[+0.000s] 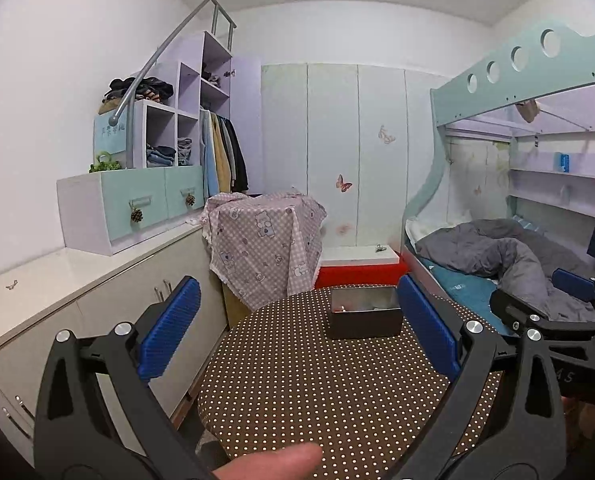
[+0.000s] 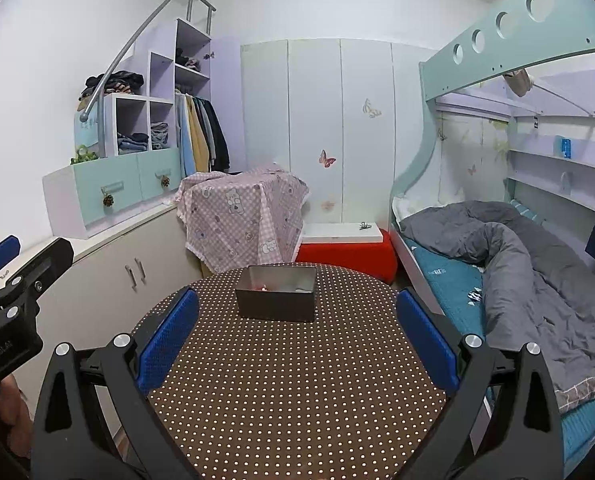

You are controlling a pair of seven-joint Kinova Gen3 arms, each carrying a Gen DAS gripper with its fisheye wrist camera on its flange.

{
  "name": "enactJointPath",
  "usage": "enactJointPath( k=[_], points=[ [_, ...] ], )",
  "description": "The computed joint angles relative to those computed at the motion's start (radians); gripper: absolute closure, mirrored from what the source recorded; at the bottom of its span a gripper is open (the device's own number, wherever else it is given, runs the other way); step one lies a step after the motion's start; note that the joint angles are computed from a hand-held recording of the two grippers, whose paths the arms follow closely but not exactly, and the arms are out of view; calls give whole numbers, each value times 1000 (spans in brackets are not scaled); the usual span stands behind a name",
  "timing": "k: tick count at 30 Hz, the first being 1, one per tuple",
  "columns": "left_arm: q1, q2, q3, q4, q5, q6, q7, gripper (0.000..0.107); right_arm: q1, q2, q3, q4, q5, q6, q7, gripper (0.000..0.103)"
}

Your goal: Organize jewelry

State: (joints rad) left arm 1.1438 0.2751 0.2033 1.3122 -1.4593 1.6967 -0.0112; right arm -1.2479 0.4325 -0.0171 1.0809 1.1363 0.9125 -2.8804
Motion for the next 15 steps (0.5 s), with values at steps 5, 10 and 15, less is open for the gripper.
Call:
enactJointPath(
  k=[5, 10, 15],
  points=[
    [-1, -6, 3, 21, 1, -9, 30, 11, -1, -1, 2, 6, 2, -1, -9, 8],
    [-2, 4, 5, 12, 1, 4, 13, 11, -1, -2, 0, 7, 7, 1, -13, 8],
    [10, 15, -4, 0, 0, 14, 2, 11, -8, 0, -1, 5, 15, 10, -15, 8]
  ],
)
